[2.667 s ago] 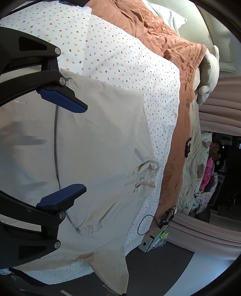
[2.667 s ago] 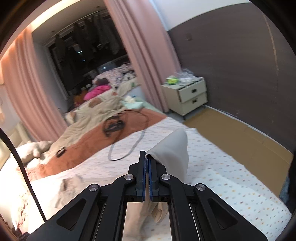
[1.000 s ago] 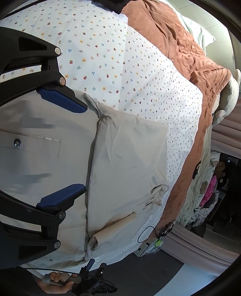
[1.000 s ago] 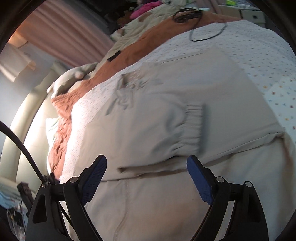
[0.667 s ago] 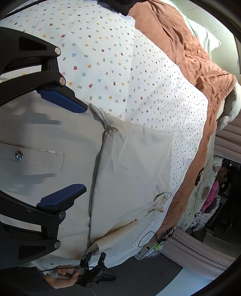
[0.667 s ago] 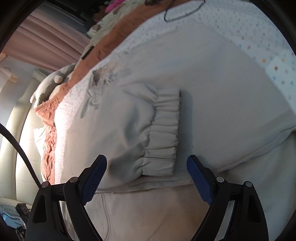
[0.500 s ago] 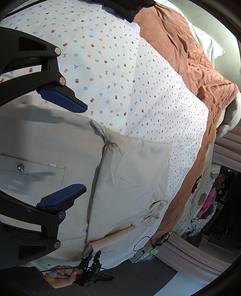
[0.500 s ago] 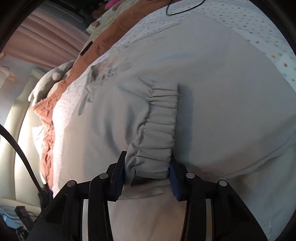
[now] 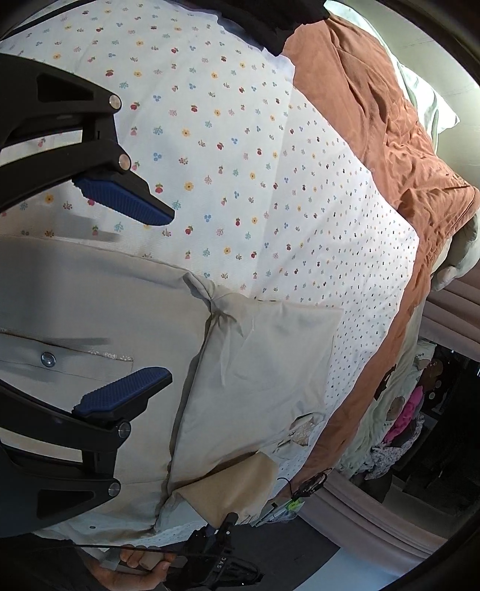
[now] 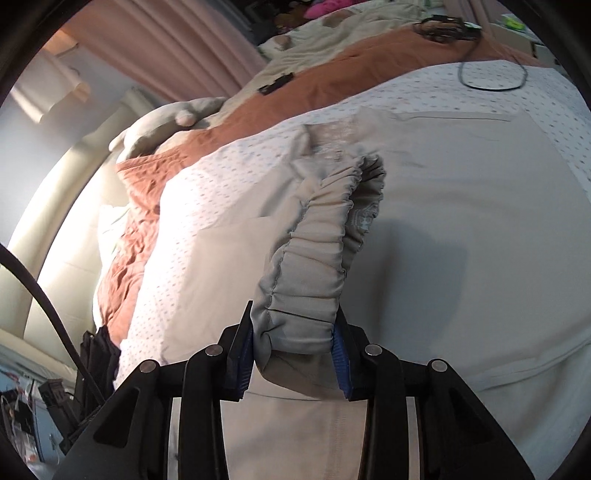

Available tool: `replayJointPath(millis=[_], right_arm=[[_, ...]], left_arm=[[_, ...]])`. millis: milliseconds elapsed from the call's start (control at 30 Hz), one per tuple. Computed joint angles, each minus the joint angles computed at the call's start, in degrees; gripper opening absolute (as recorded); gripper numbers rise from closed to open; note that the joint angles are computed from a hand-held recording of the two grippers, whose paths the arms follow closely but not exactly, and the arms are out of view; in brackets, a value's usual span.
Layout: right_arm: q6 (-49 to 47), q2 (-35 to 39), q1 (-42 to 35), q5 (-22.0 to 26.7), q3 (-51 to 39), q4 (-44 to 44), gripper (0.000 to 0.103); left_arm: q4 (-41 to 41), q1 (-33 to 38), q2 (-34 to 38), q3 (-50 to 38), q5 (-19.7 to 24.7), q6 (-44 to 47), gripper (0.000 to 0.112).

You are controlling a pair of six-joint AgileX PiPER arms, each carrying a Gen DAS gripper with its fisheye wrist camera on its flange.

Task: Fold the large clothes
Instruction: 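Grasp the sleeve cuff with the right gripper and tuck it, release, then move the right gripper down to the jacket's hem edge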

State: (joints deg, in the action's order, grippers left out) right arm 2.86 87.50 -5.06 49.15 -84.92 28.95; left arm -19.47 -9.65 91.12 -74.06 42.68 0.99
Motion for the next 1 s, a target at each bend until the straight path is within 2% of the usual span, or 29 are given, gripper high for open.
replayJointPath(millis=[100, 200, 233, 300, 433, 533, 800, 933, 1000], right_arm=[[-0.57, 3.84, 2.84, 0.28, -3.15, 1.14, 0.04], [-1.54, 8.49, 6.02, 0.4, -6.42, 2.51, 0.051], [-1.53, 9.34, 6.77, 0.21, -6.97, 2.65, 0.061], [-2.01, 9.66, 7.08, -0.59, -6.56, 2.5, 0.07], [-2.56, 8.74, 5.83, 0.03, -4.92, 3.04, 0.07], [-2.82, 3.03, 3.94, 1.32, 0.03, -0.25, 0.07], [-8.56, -10.19, -5.59, 5.53, 11.42, 0.17, 0.07], [-13.42, -18.3, -14.43, 11.22, 16.26, 2.6, 0.07], [-18.3, -22.29, -21.69, 15.12, 18.89, 5.38, 0.07]], left_arm=[[-0.32, 1.57, -1.1, 1.34, 0.21, 0.98, 0.08], [-0.73, 3.56, -2.19, 2.61, 0.7, 2.18, 0.08], [-0.81, 4.28, -2.7, 3.15, 0.82, 2.49, 0.08], [-1.29, 5.7, -3.54, 4.03, 1.24, 3.29, 0.08], [-2.4, 7.39, -5.73, 6.3, 1.61, 4.53, 0.08], [-3.2, 8.05, -7.52, 8.49, 1.75, 5.7, 0.08], [-5.39, 8.36, -13.78, 15.09, 2.05, 8.45, 0.08], [-7.57, 9.21, -16.6, 18.89, 1.9, 10.46, 0.08], [-8.3, 9.4, -17.88, 20.84, 1.76, 11.13, 0.08]])
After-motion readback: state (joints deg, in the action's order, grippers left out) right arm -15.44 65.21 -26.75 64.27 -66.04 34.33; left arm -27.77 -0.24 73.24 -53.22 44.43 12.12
